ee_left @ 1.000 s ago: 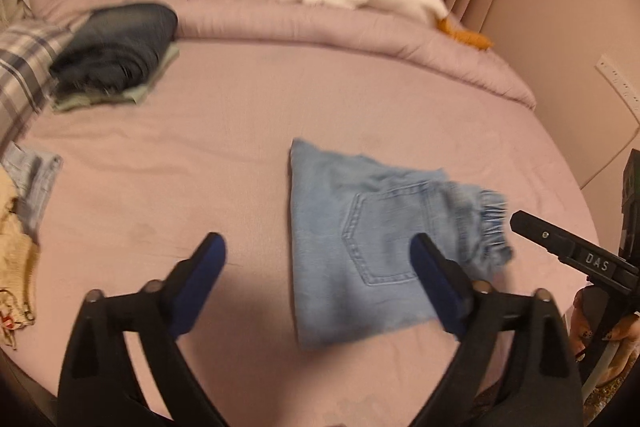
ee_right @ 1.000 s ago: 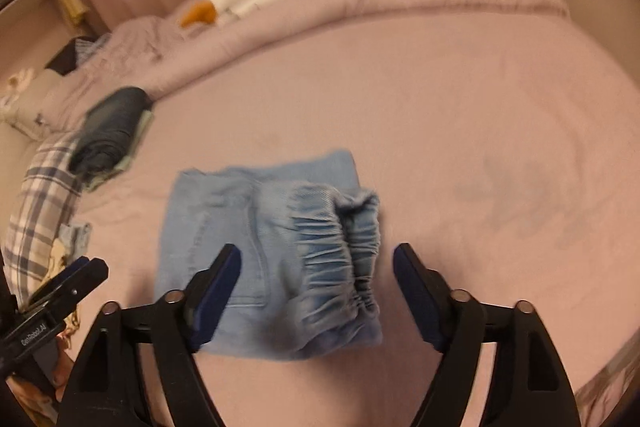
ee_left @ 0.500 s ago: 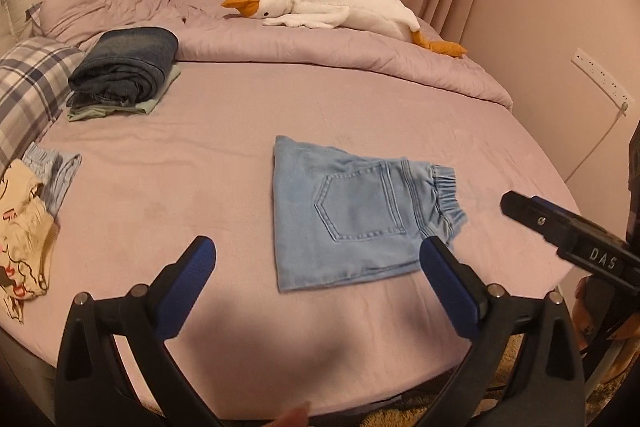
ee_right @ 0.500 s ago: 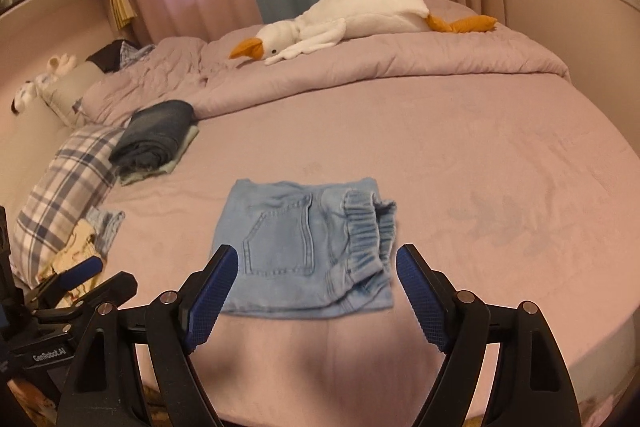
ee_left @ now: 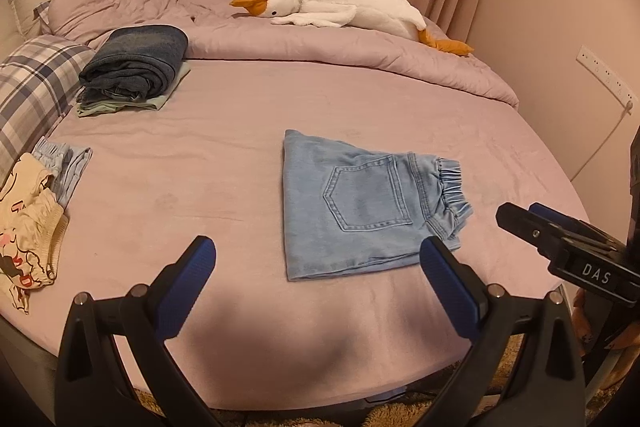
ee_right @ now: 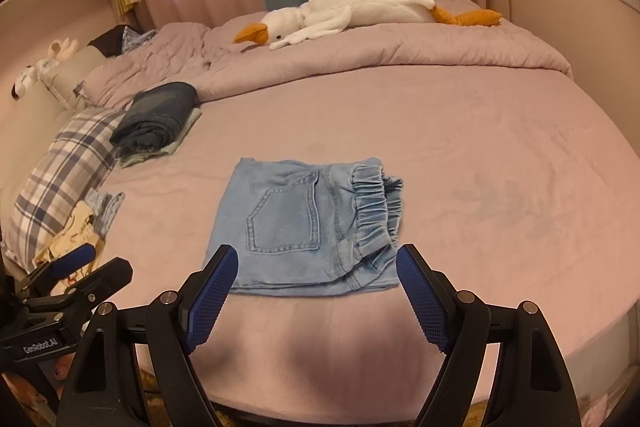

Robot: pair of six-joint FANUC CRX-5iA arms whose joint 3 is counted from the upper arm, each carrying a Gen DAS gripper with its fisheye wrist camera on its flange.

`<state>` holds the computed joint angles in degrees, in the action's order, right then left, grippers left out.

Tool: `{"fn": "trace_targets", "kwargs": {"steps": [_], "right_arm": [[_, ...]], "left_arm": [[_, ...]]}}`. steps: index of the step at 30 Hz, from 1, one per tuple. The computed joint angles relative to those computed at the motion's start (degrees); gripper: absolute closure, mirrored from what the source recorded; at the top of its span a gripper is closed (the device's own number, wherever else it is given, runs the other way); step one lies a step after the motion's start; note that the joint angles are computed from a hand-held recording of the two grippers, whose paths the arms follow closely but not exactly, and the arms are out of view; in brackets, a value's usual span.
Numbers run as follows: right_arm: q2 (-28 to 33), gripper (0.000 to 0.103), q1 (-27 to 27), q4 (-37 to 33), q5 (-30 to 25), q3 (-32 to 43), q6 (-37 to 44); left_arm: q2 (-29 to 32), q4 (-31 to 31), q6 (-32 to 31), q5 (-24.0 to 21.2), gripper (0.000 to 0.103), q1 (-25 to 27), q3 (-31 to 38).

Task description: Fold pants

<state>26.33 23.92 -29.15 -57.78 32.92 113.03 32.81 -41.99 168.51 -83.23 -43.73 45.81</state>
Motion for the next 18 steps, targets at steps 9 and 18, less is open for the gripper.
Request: {"fn": "trace_targets", "kwargs": {"steps": [9,18], "right_arm": [[-1.2,0.021,1.1,2.7,2.4,-2.2,-0.6],[-0.7,0.021,1.0,2.9,1.9,-1.7,-0.6]], "left_arm": [[0.5,0.7,-0.1,-0.9,0.001,0.2,0.4],[0.8,0.6,-0.1,-0.5,0.001,-0.1,0.9]]}}
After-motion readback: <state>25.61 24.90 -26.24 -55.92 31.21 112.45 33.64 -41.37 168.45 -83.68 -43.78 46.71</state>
